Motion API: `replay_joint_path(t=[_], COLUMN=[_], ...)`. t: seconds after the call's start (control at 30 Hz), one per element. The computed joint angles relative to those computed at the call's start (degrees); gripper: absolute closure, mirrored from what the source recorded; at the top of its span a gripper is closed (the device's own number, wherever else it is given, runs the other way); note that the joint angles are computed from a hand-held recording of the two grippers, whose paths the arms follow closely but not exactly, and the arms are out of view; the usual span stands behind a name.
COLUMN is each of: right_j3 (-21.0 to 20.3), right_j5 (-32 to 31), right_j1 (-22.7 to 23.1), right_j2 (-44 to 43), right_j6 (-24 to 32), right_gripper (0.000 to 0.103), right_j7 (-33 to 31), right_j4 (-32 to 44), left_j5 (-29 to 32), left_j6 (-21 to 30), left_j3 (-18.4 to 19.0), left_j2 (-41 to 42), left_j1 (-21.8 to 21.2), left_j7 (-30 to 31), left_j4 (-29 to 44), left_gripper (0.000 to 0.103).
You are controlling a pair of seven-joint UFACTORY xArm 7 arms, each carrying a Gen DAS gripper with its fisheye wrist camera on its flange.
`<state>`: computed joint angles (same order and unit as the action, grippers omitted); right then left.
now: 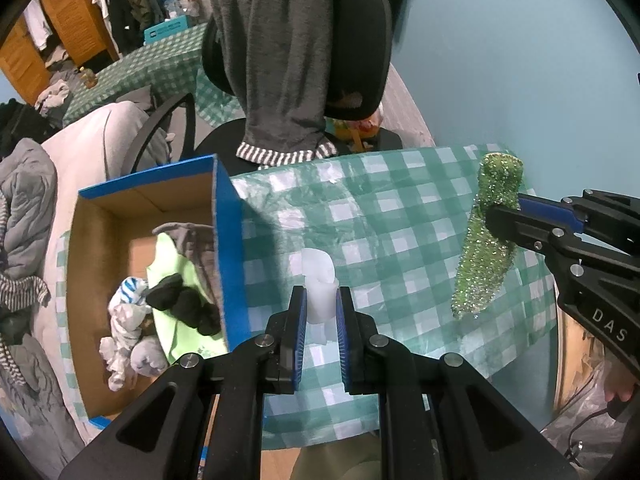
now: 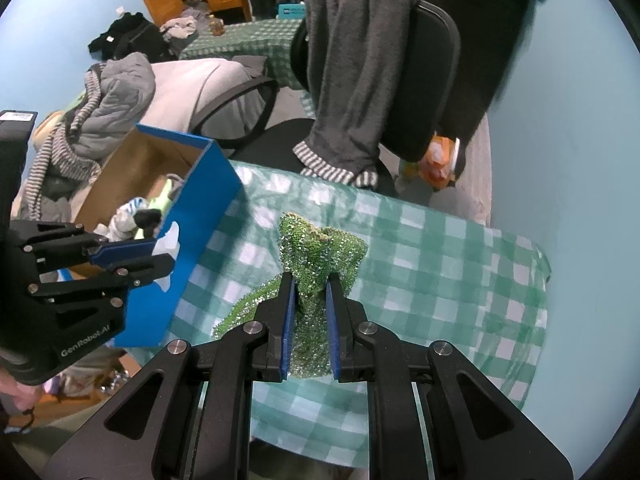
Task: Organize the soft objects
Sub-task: 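Lift the scrubber pad and white bottle and carry both over the box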
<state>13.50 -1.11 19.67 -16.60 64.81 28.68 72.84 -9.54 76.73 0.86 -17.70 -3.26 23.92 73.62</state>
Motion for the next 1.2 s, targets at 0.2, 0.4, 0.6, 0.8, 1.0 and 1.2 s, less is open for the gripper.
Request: replay_joint_path(t=[0.2,0.4,0.6,0.8,1.0,1.2], right_j3=[0.84,1.33,1.54,1.35,0.97,0.30], right_j5=[-0.83,-1.67,-2.52,-3.14,-3.85,-4.13], right_j1=[1.04,2.72,4.81,7.07,9.45,11.83], right_j2=[3.42,7.35,11.78,16.25,21.27,25.99], right_j6=[-0.47,-1.04,-1.24,-1.86,-1.80,-1.17], right_gripper=[0.090,0.090,0.090,0.090,0.090,0.090], right_j7=[-0.14,-0.41,-1.14,-1.75,-2.69,-3.89], right_j4=[4.13,8.52,13.38,17.84,23.22,28.41], left_j5=[-0.01,-0.19,-0.15,0.27,0.69,0.91], left_j6=[0.29,0.70,0.79,0.96,0.64,0.27], left_j3=[1.27,2.65,3.83,5.02,5.88,6.87], left_j2=[-0.11,0.20,0.66,1.63,2.65,4.42], left_j1=[1.17,2.92,4.80,6.91,8.89,10.91], left_j7=[0.78,1.35,1.65,1.97,2.15,2.66], left_j4=[0.89,2.04,2.80,4.02,4.96,6.28], left_gripper=[0.089,0.089,0.089,0.089,0.089,0.089])
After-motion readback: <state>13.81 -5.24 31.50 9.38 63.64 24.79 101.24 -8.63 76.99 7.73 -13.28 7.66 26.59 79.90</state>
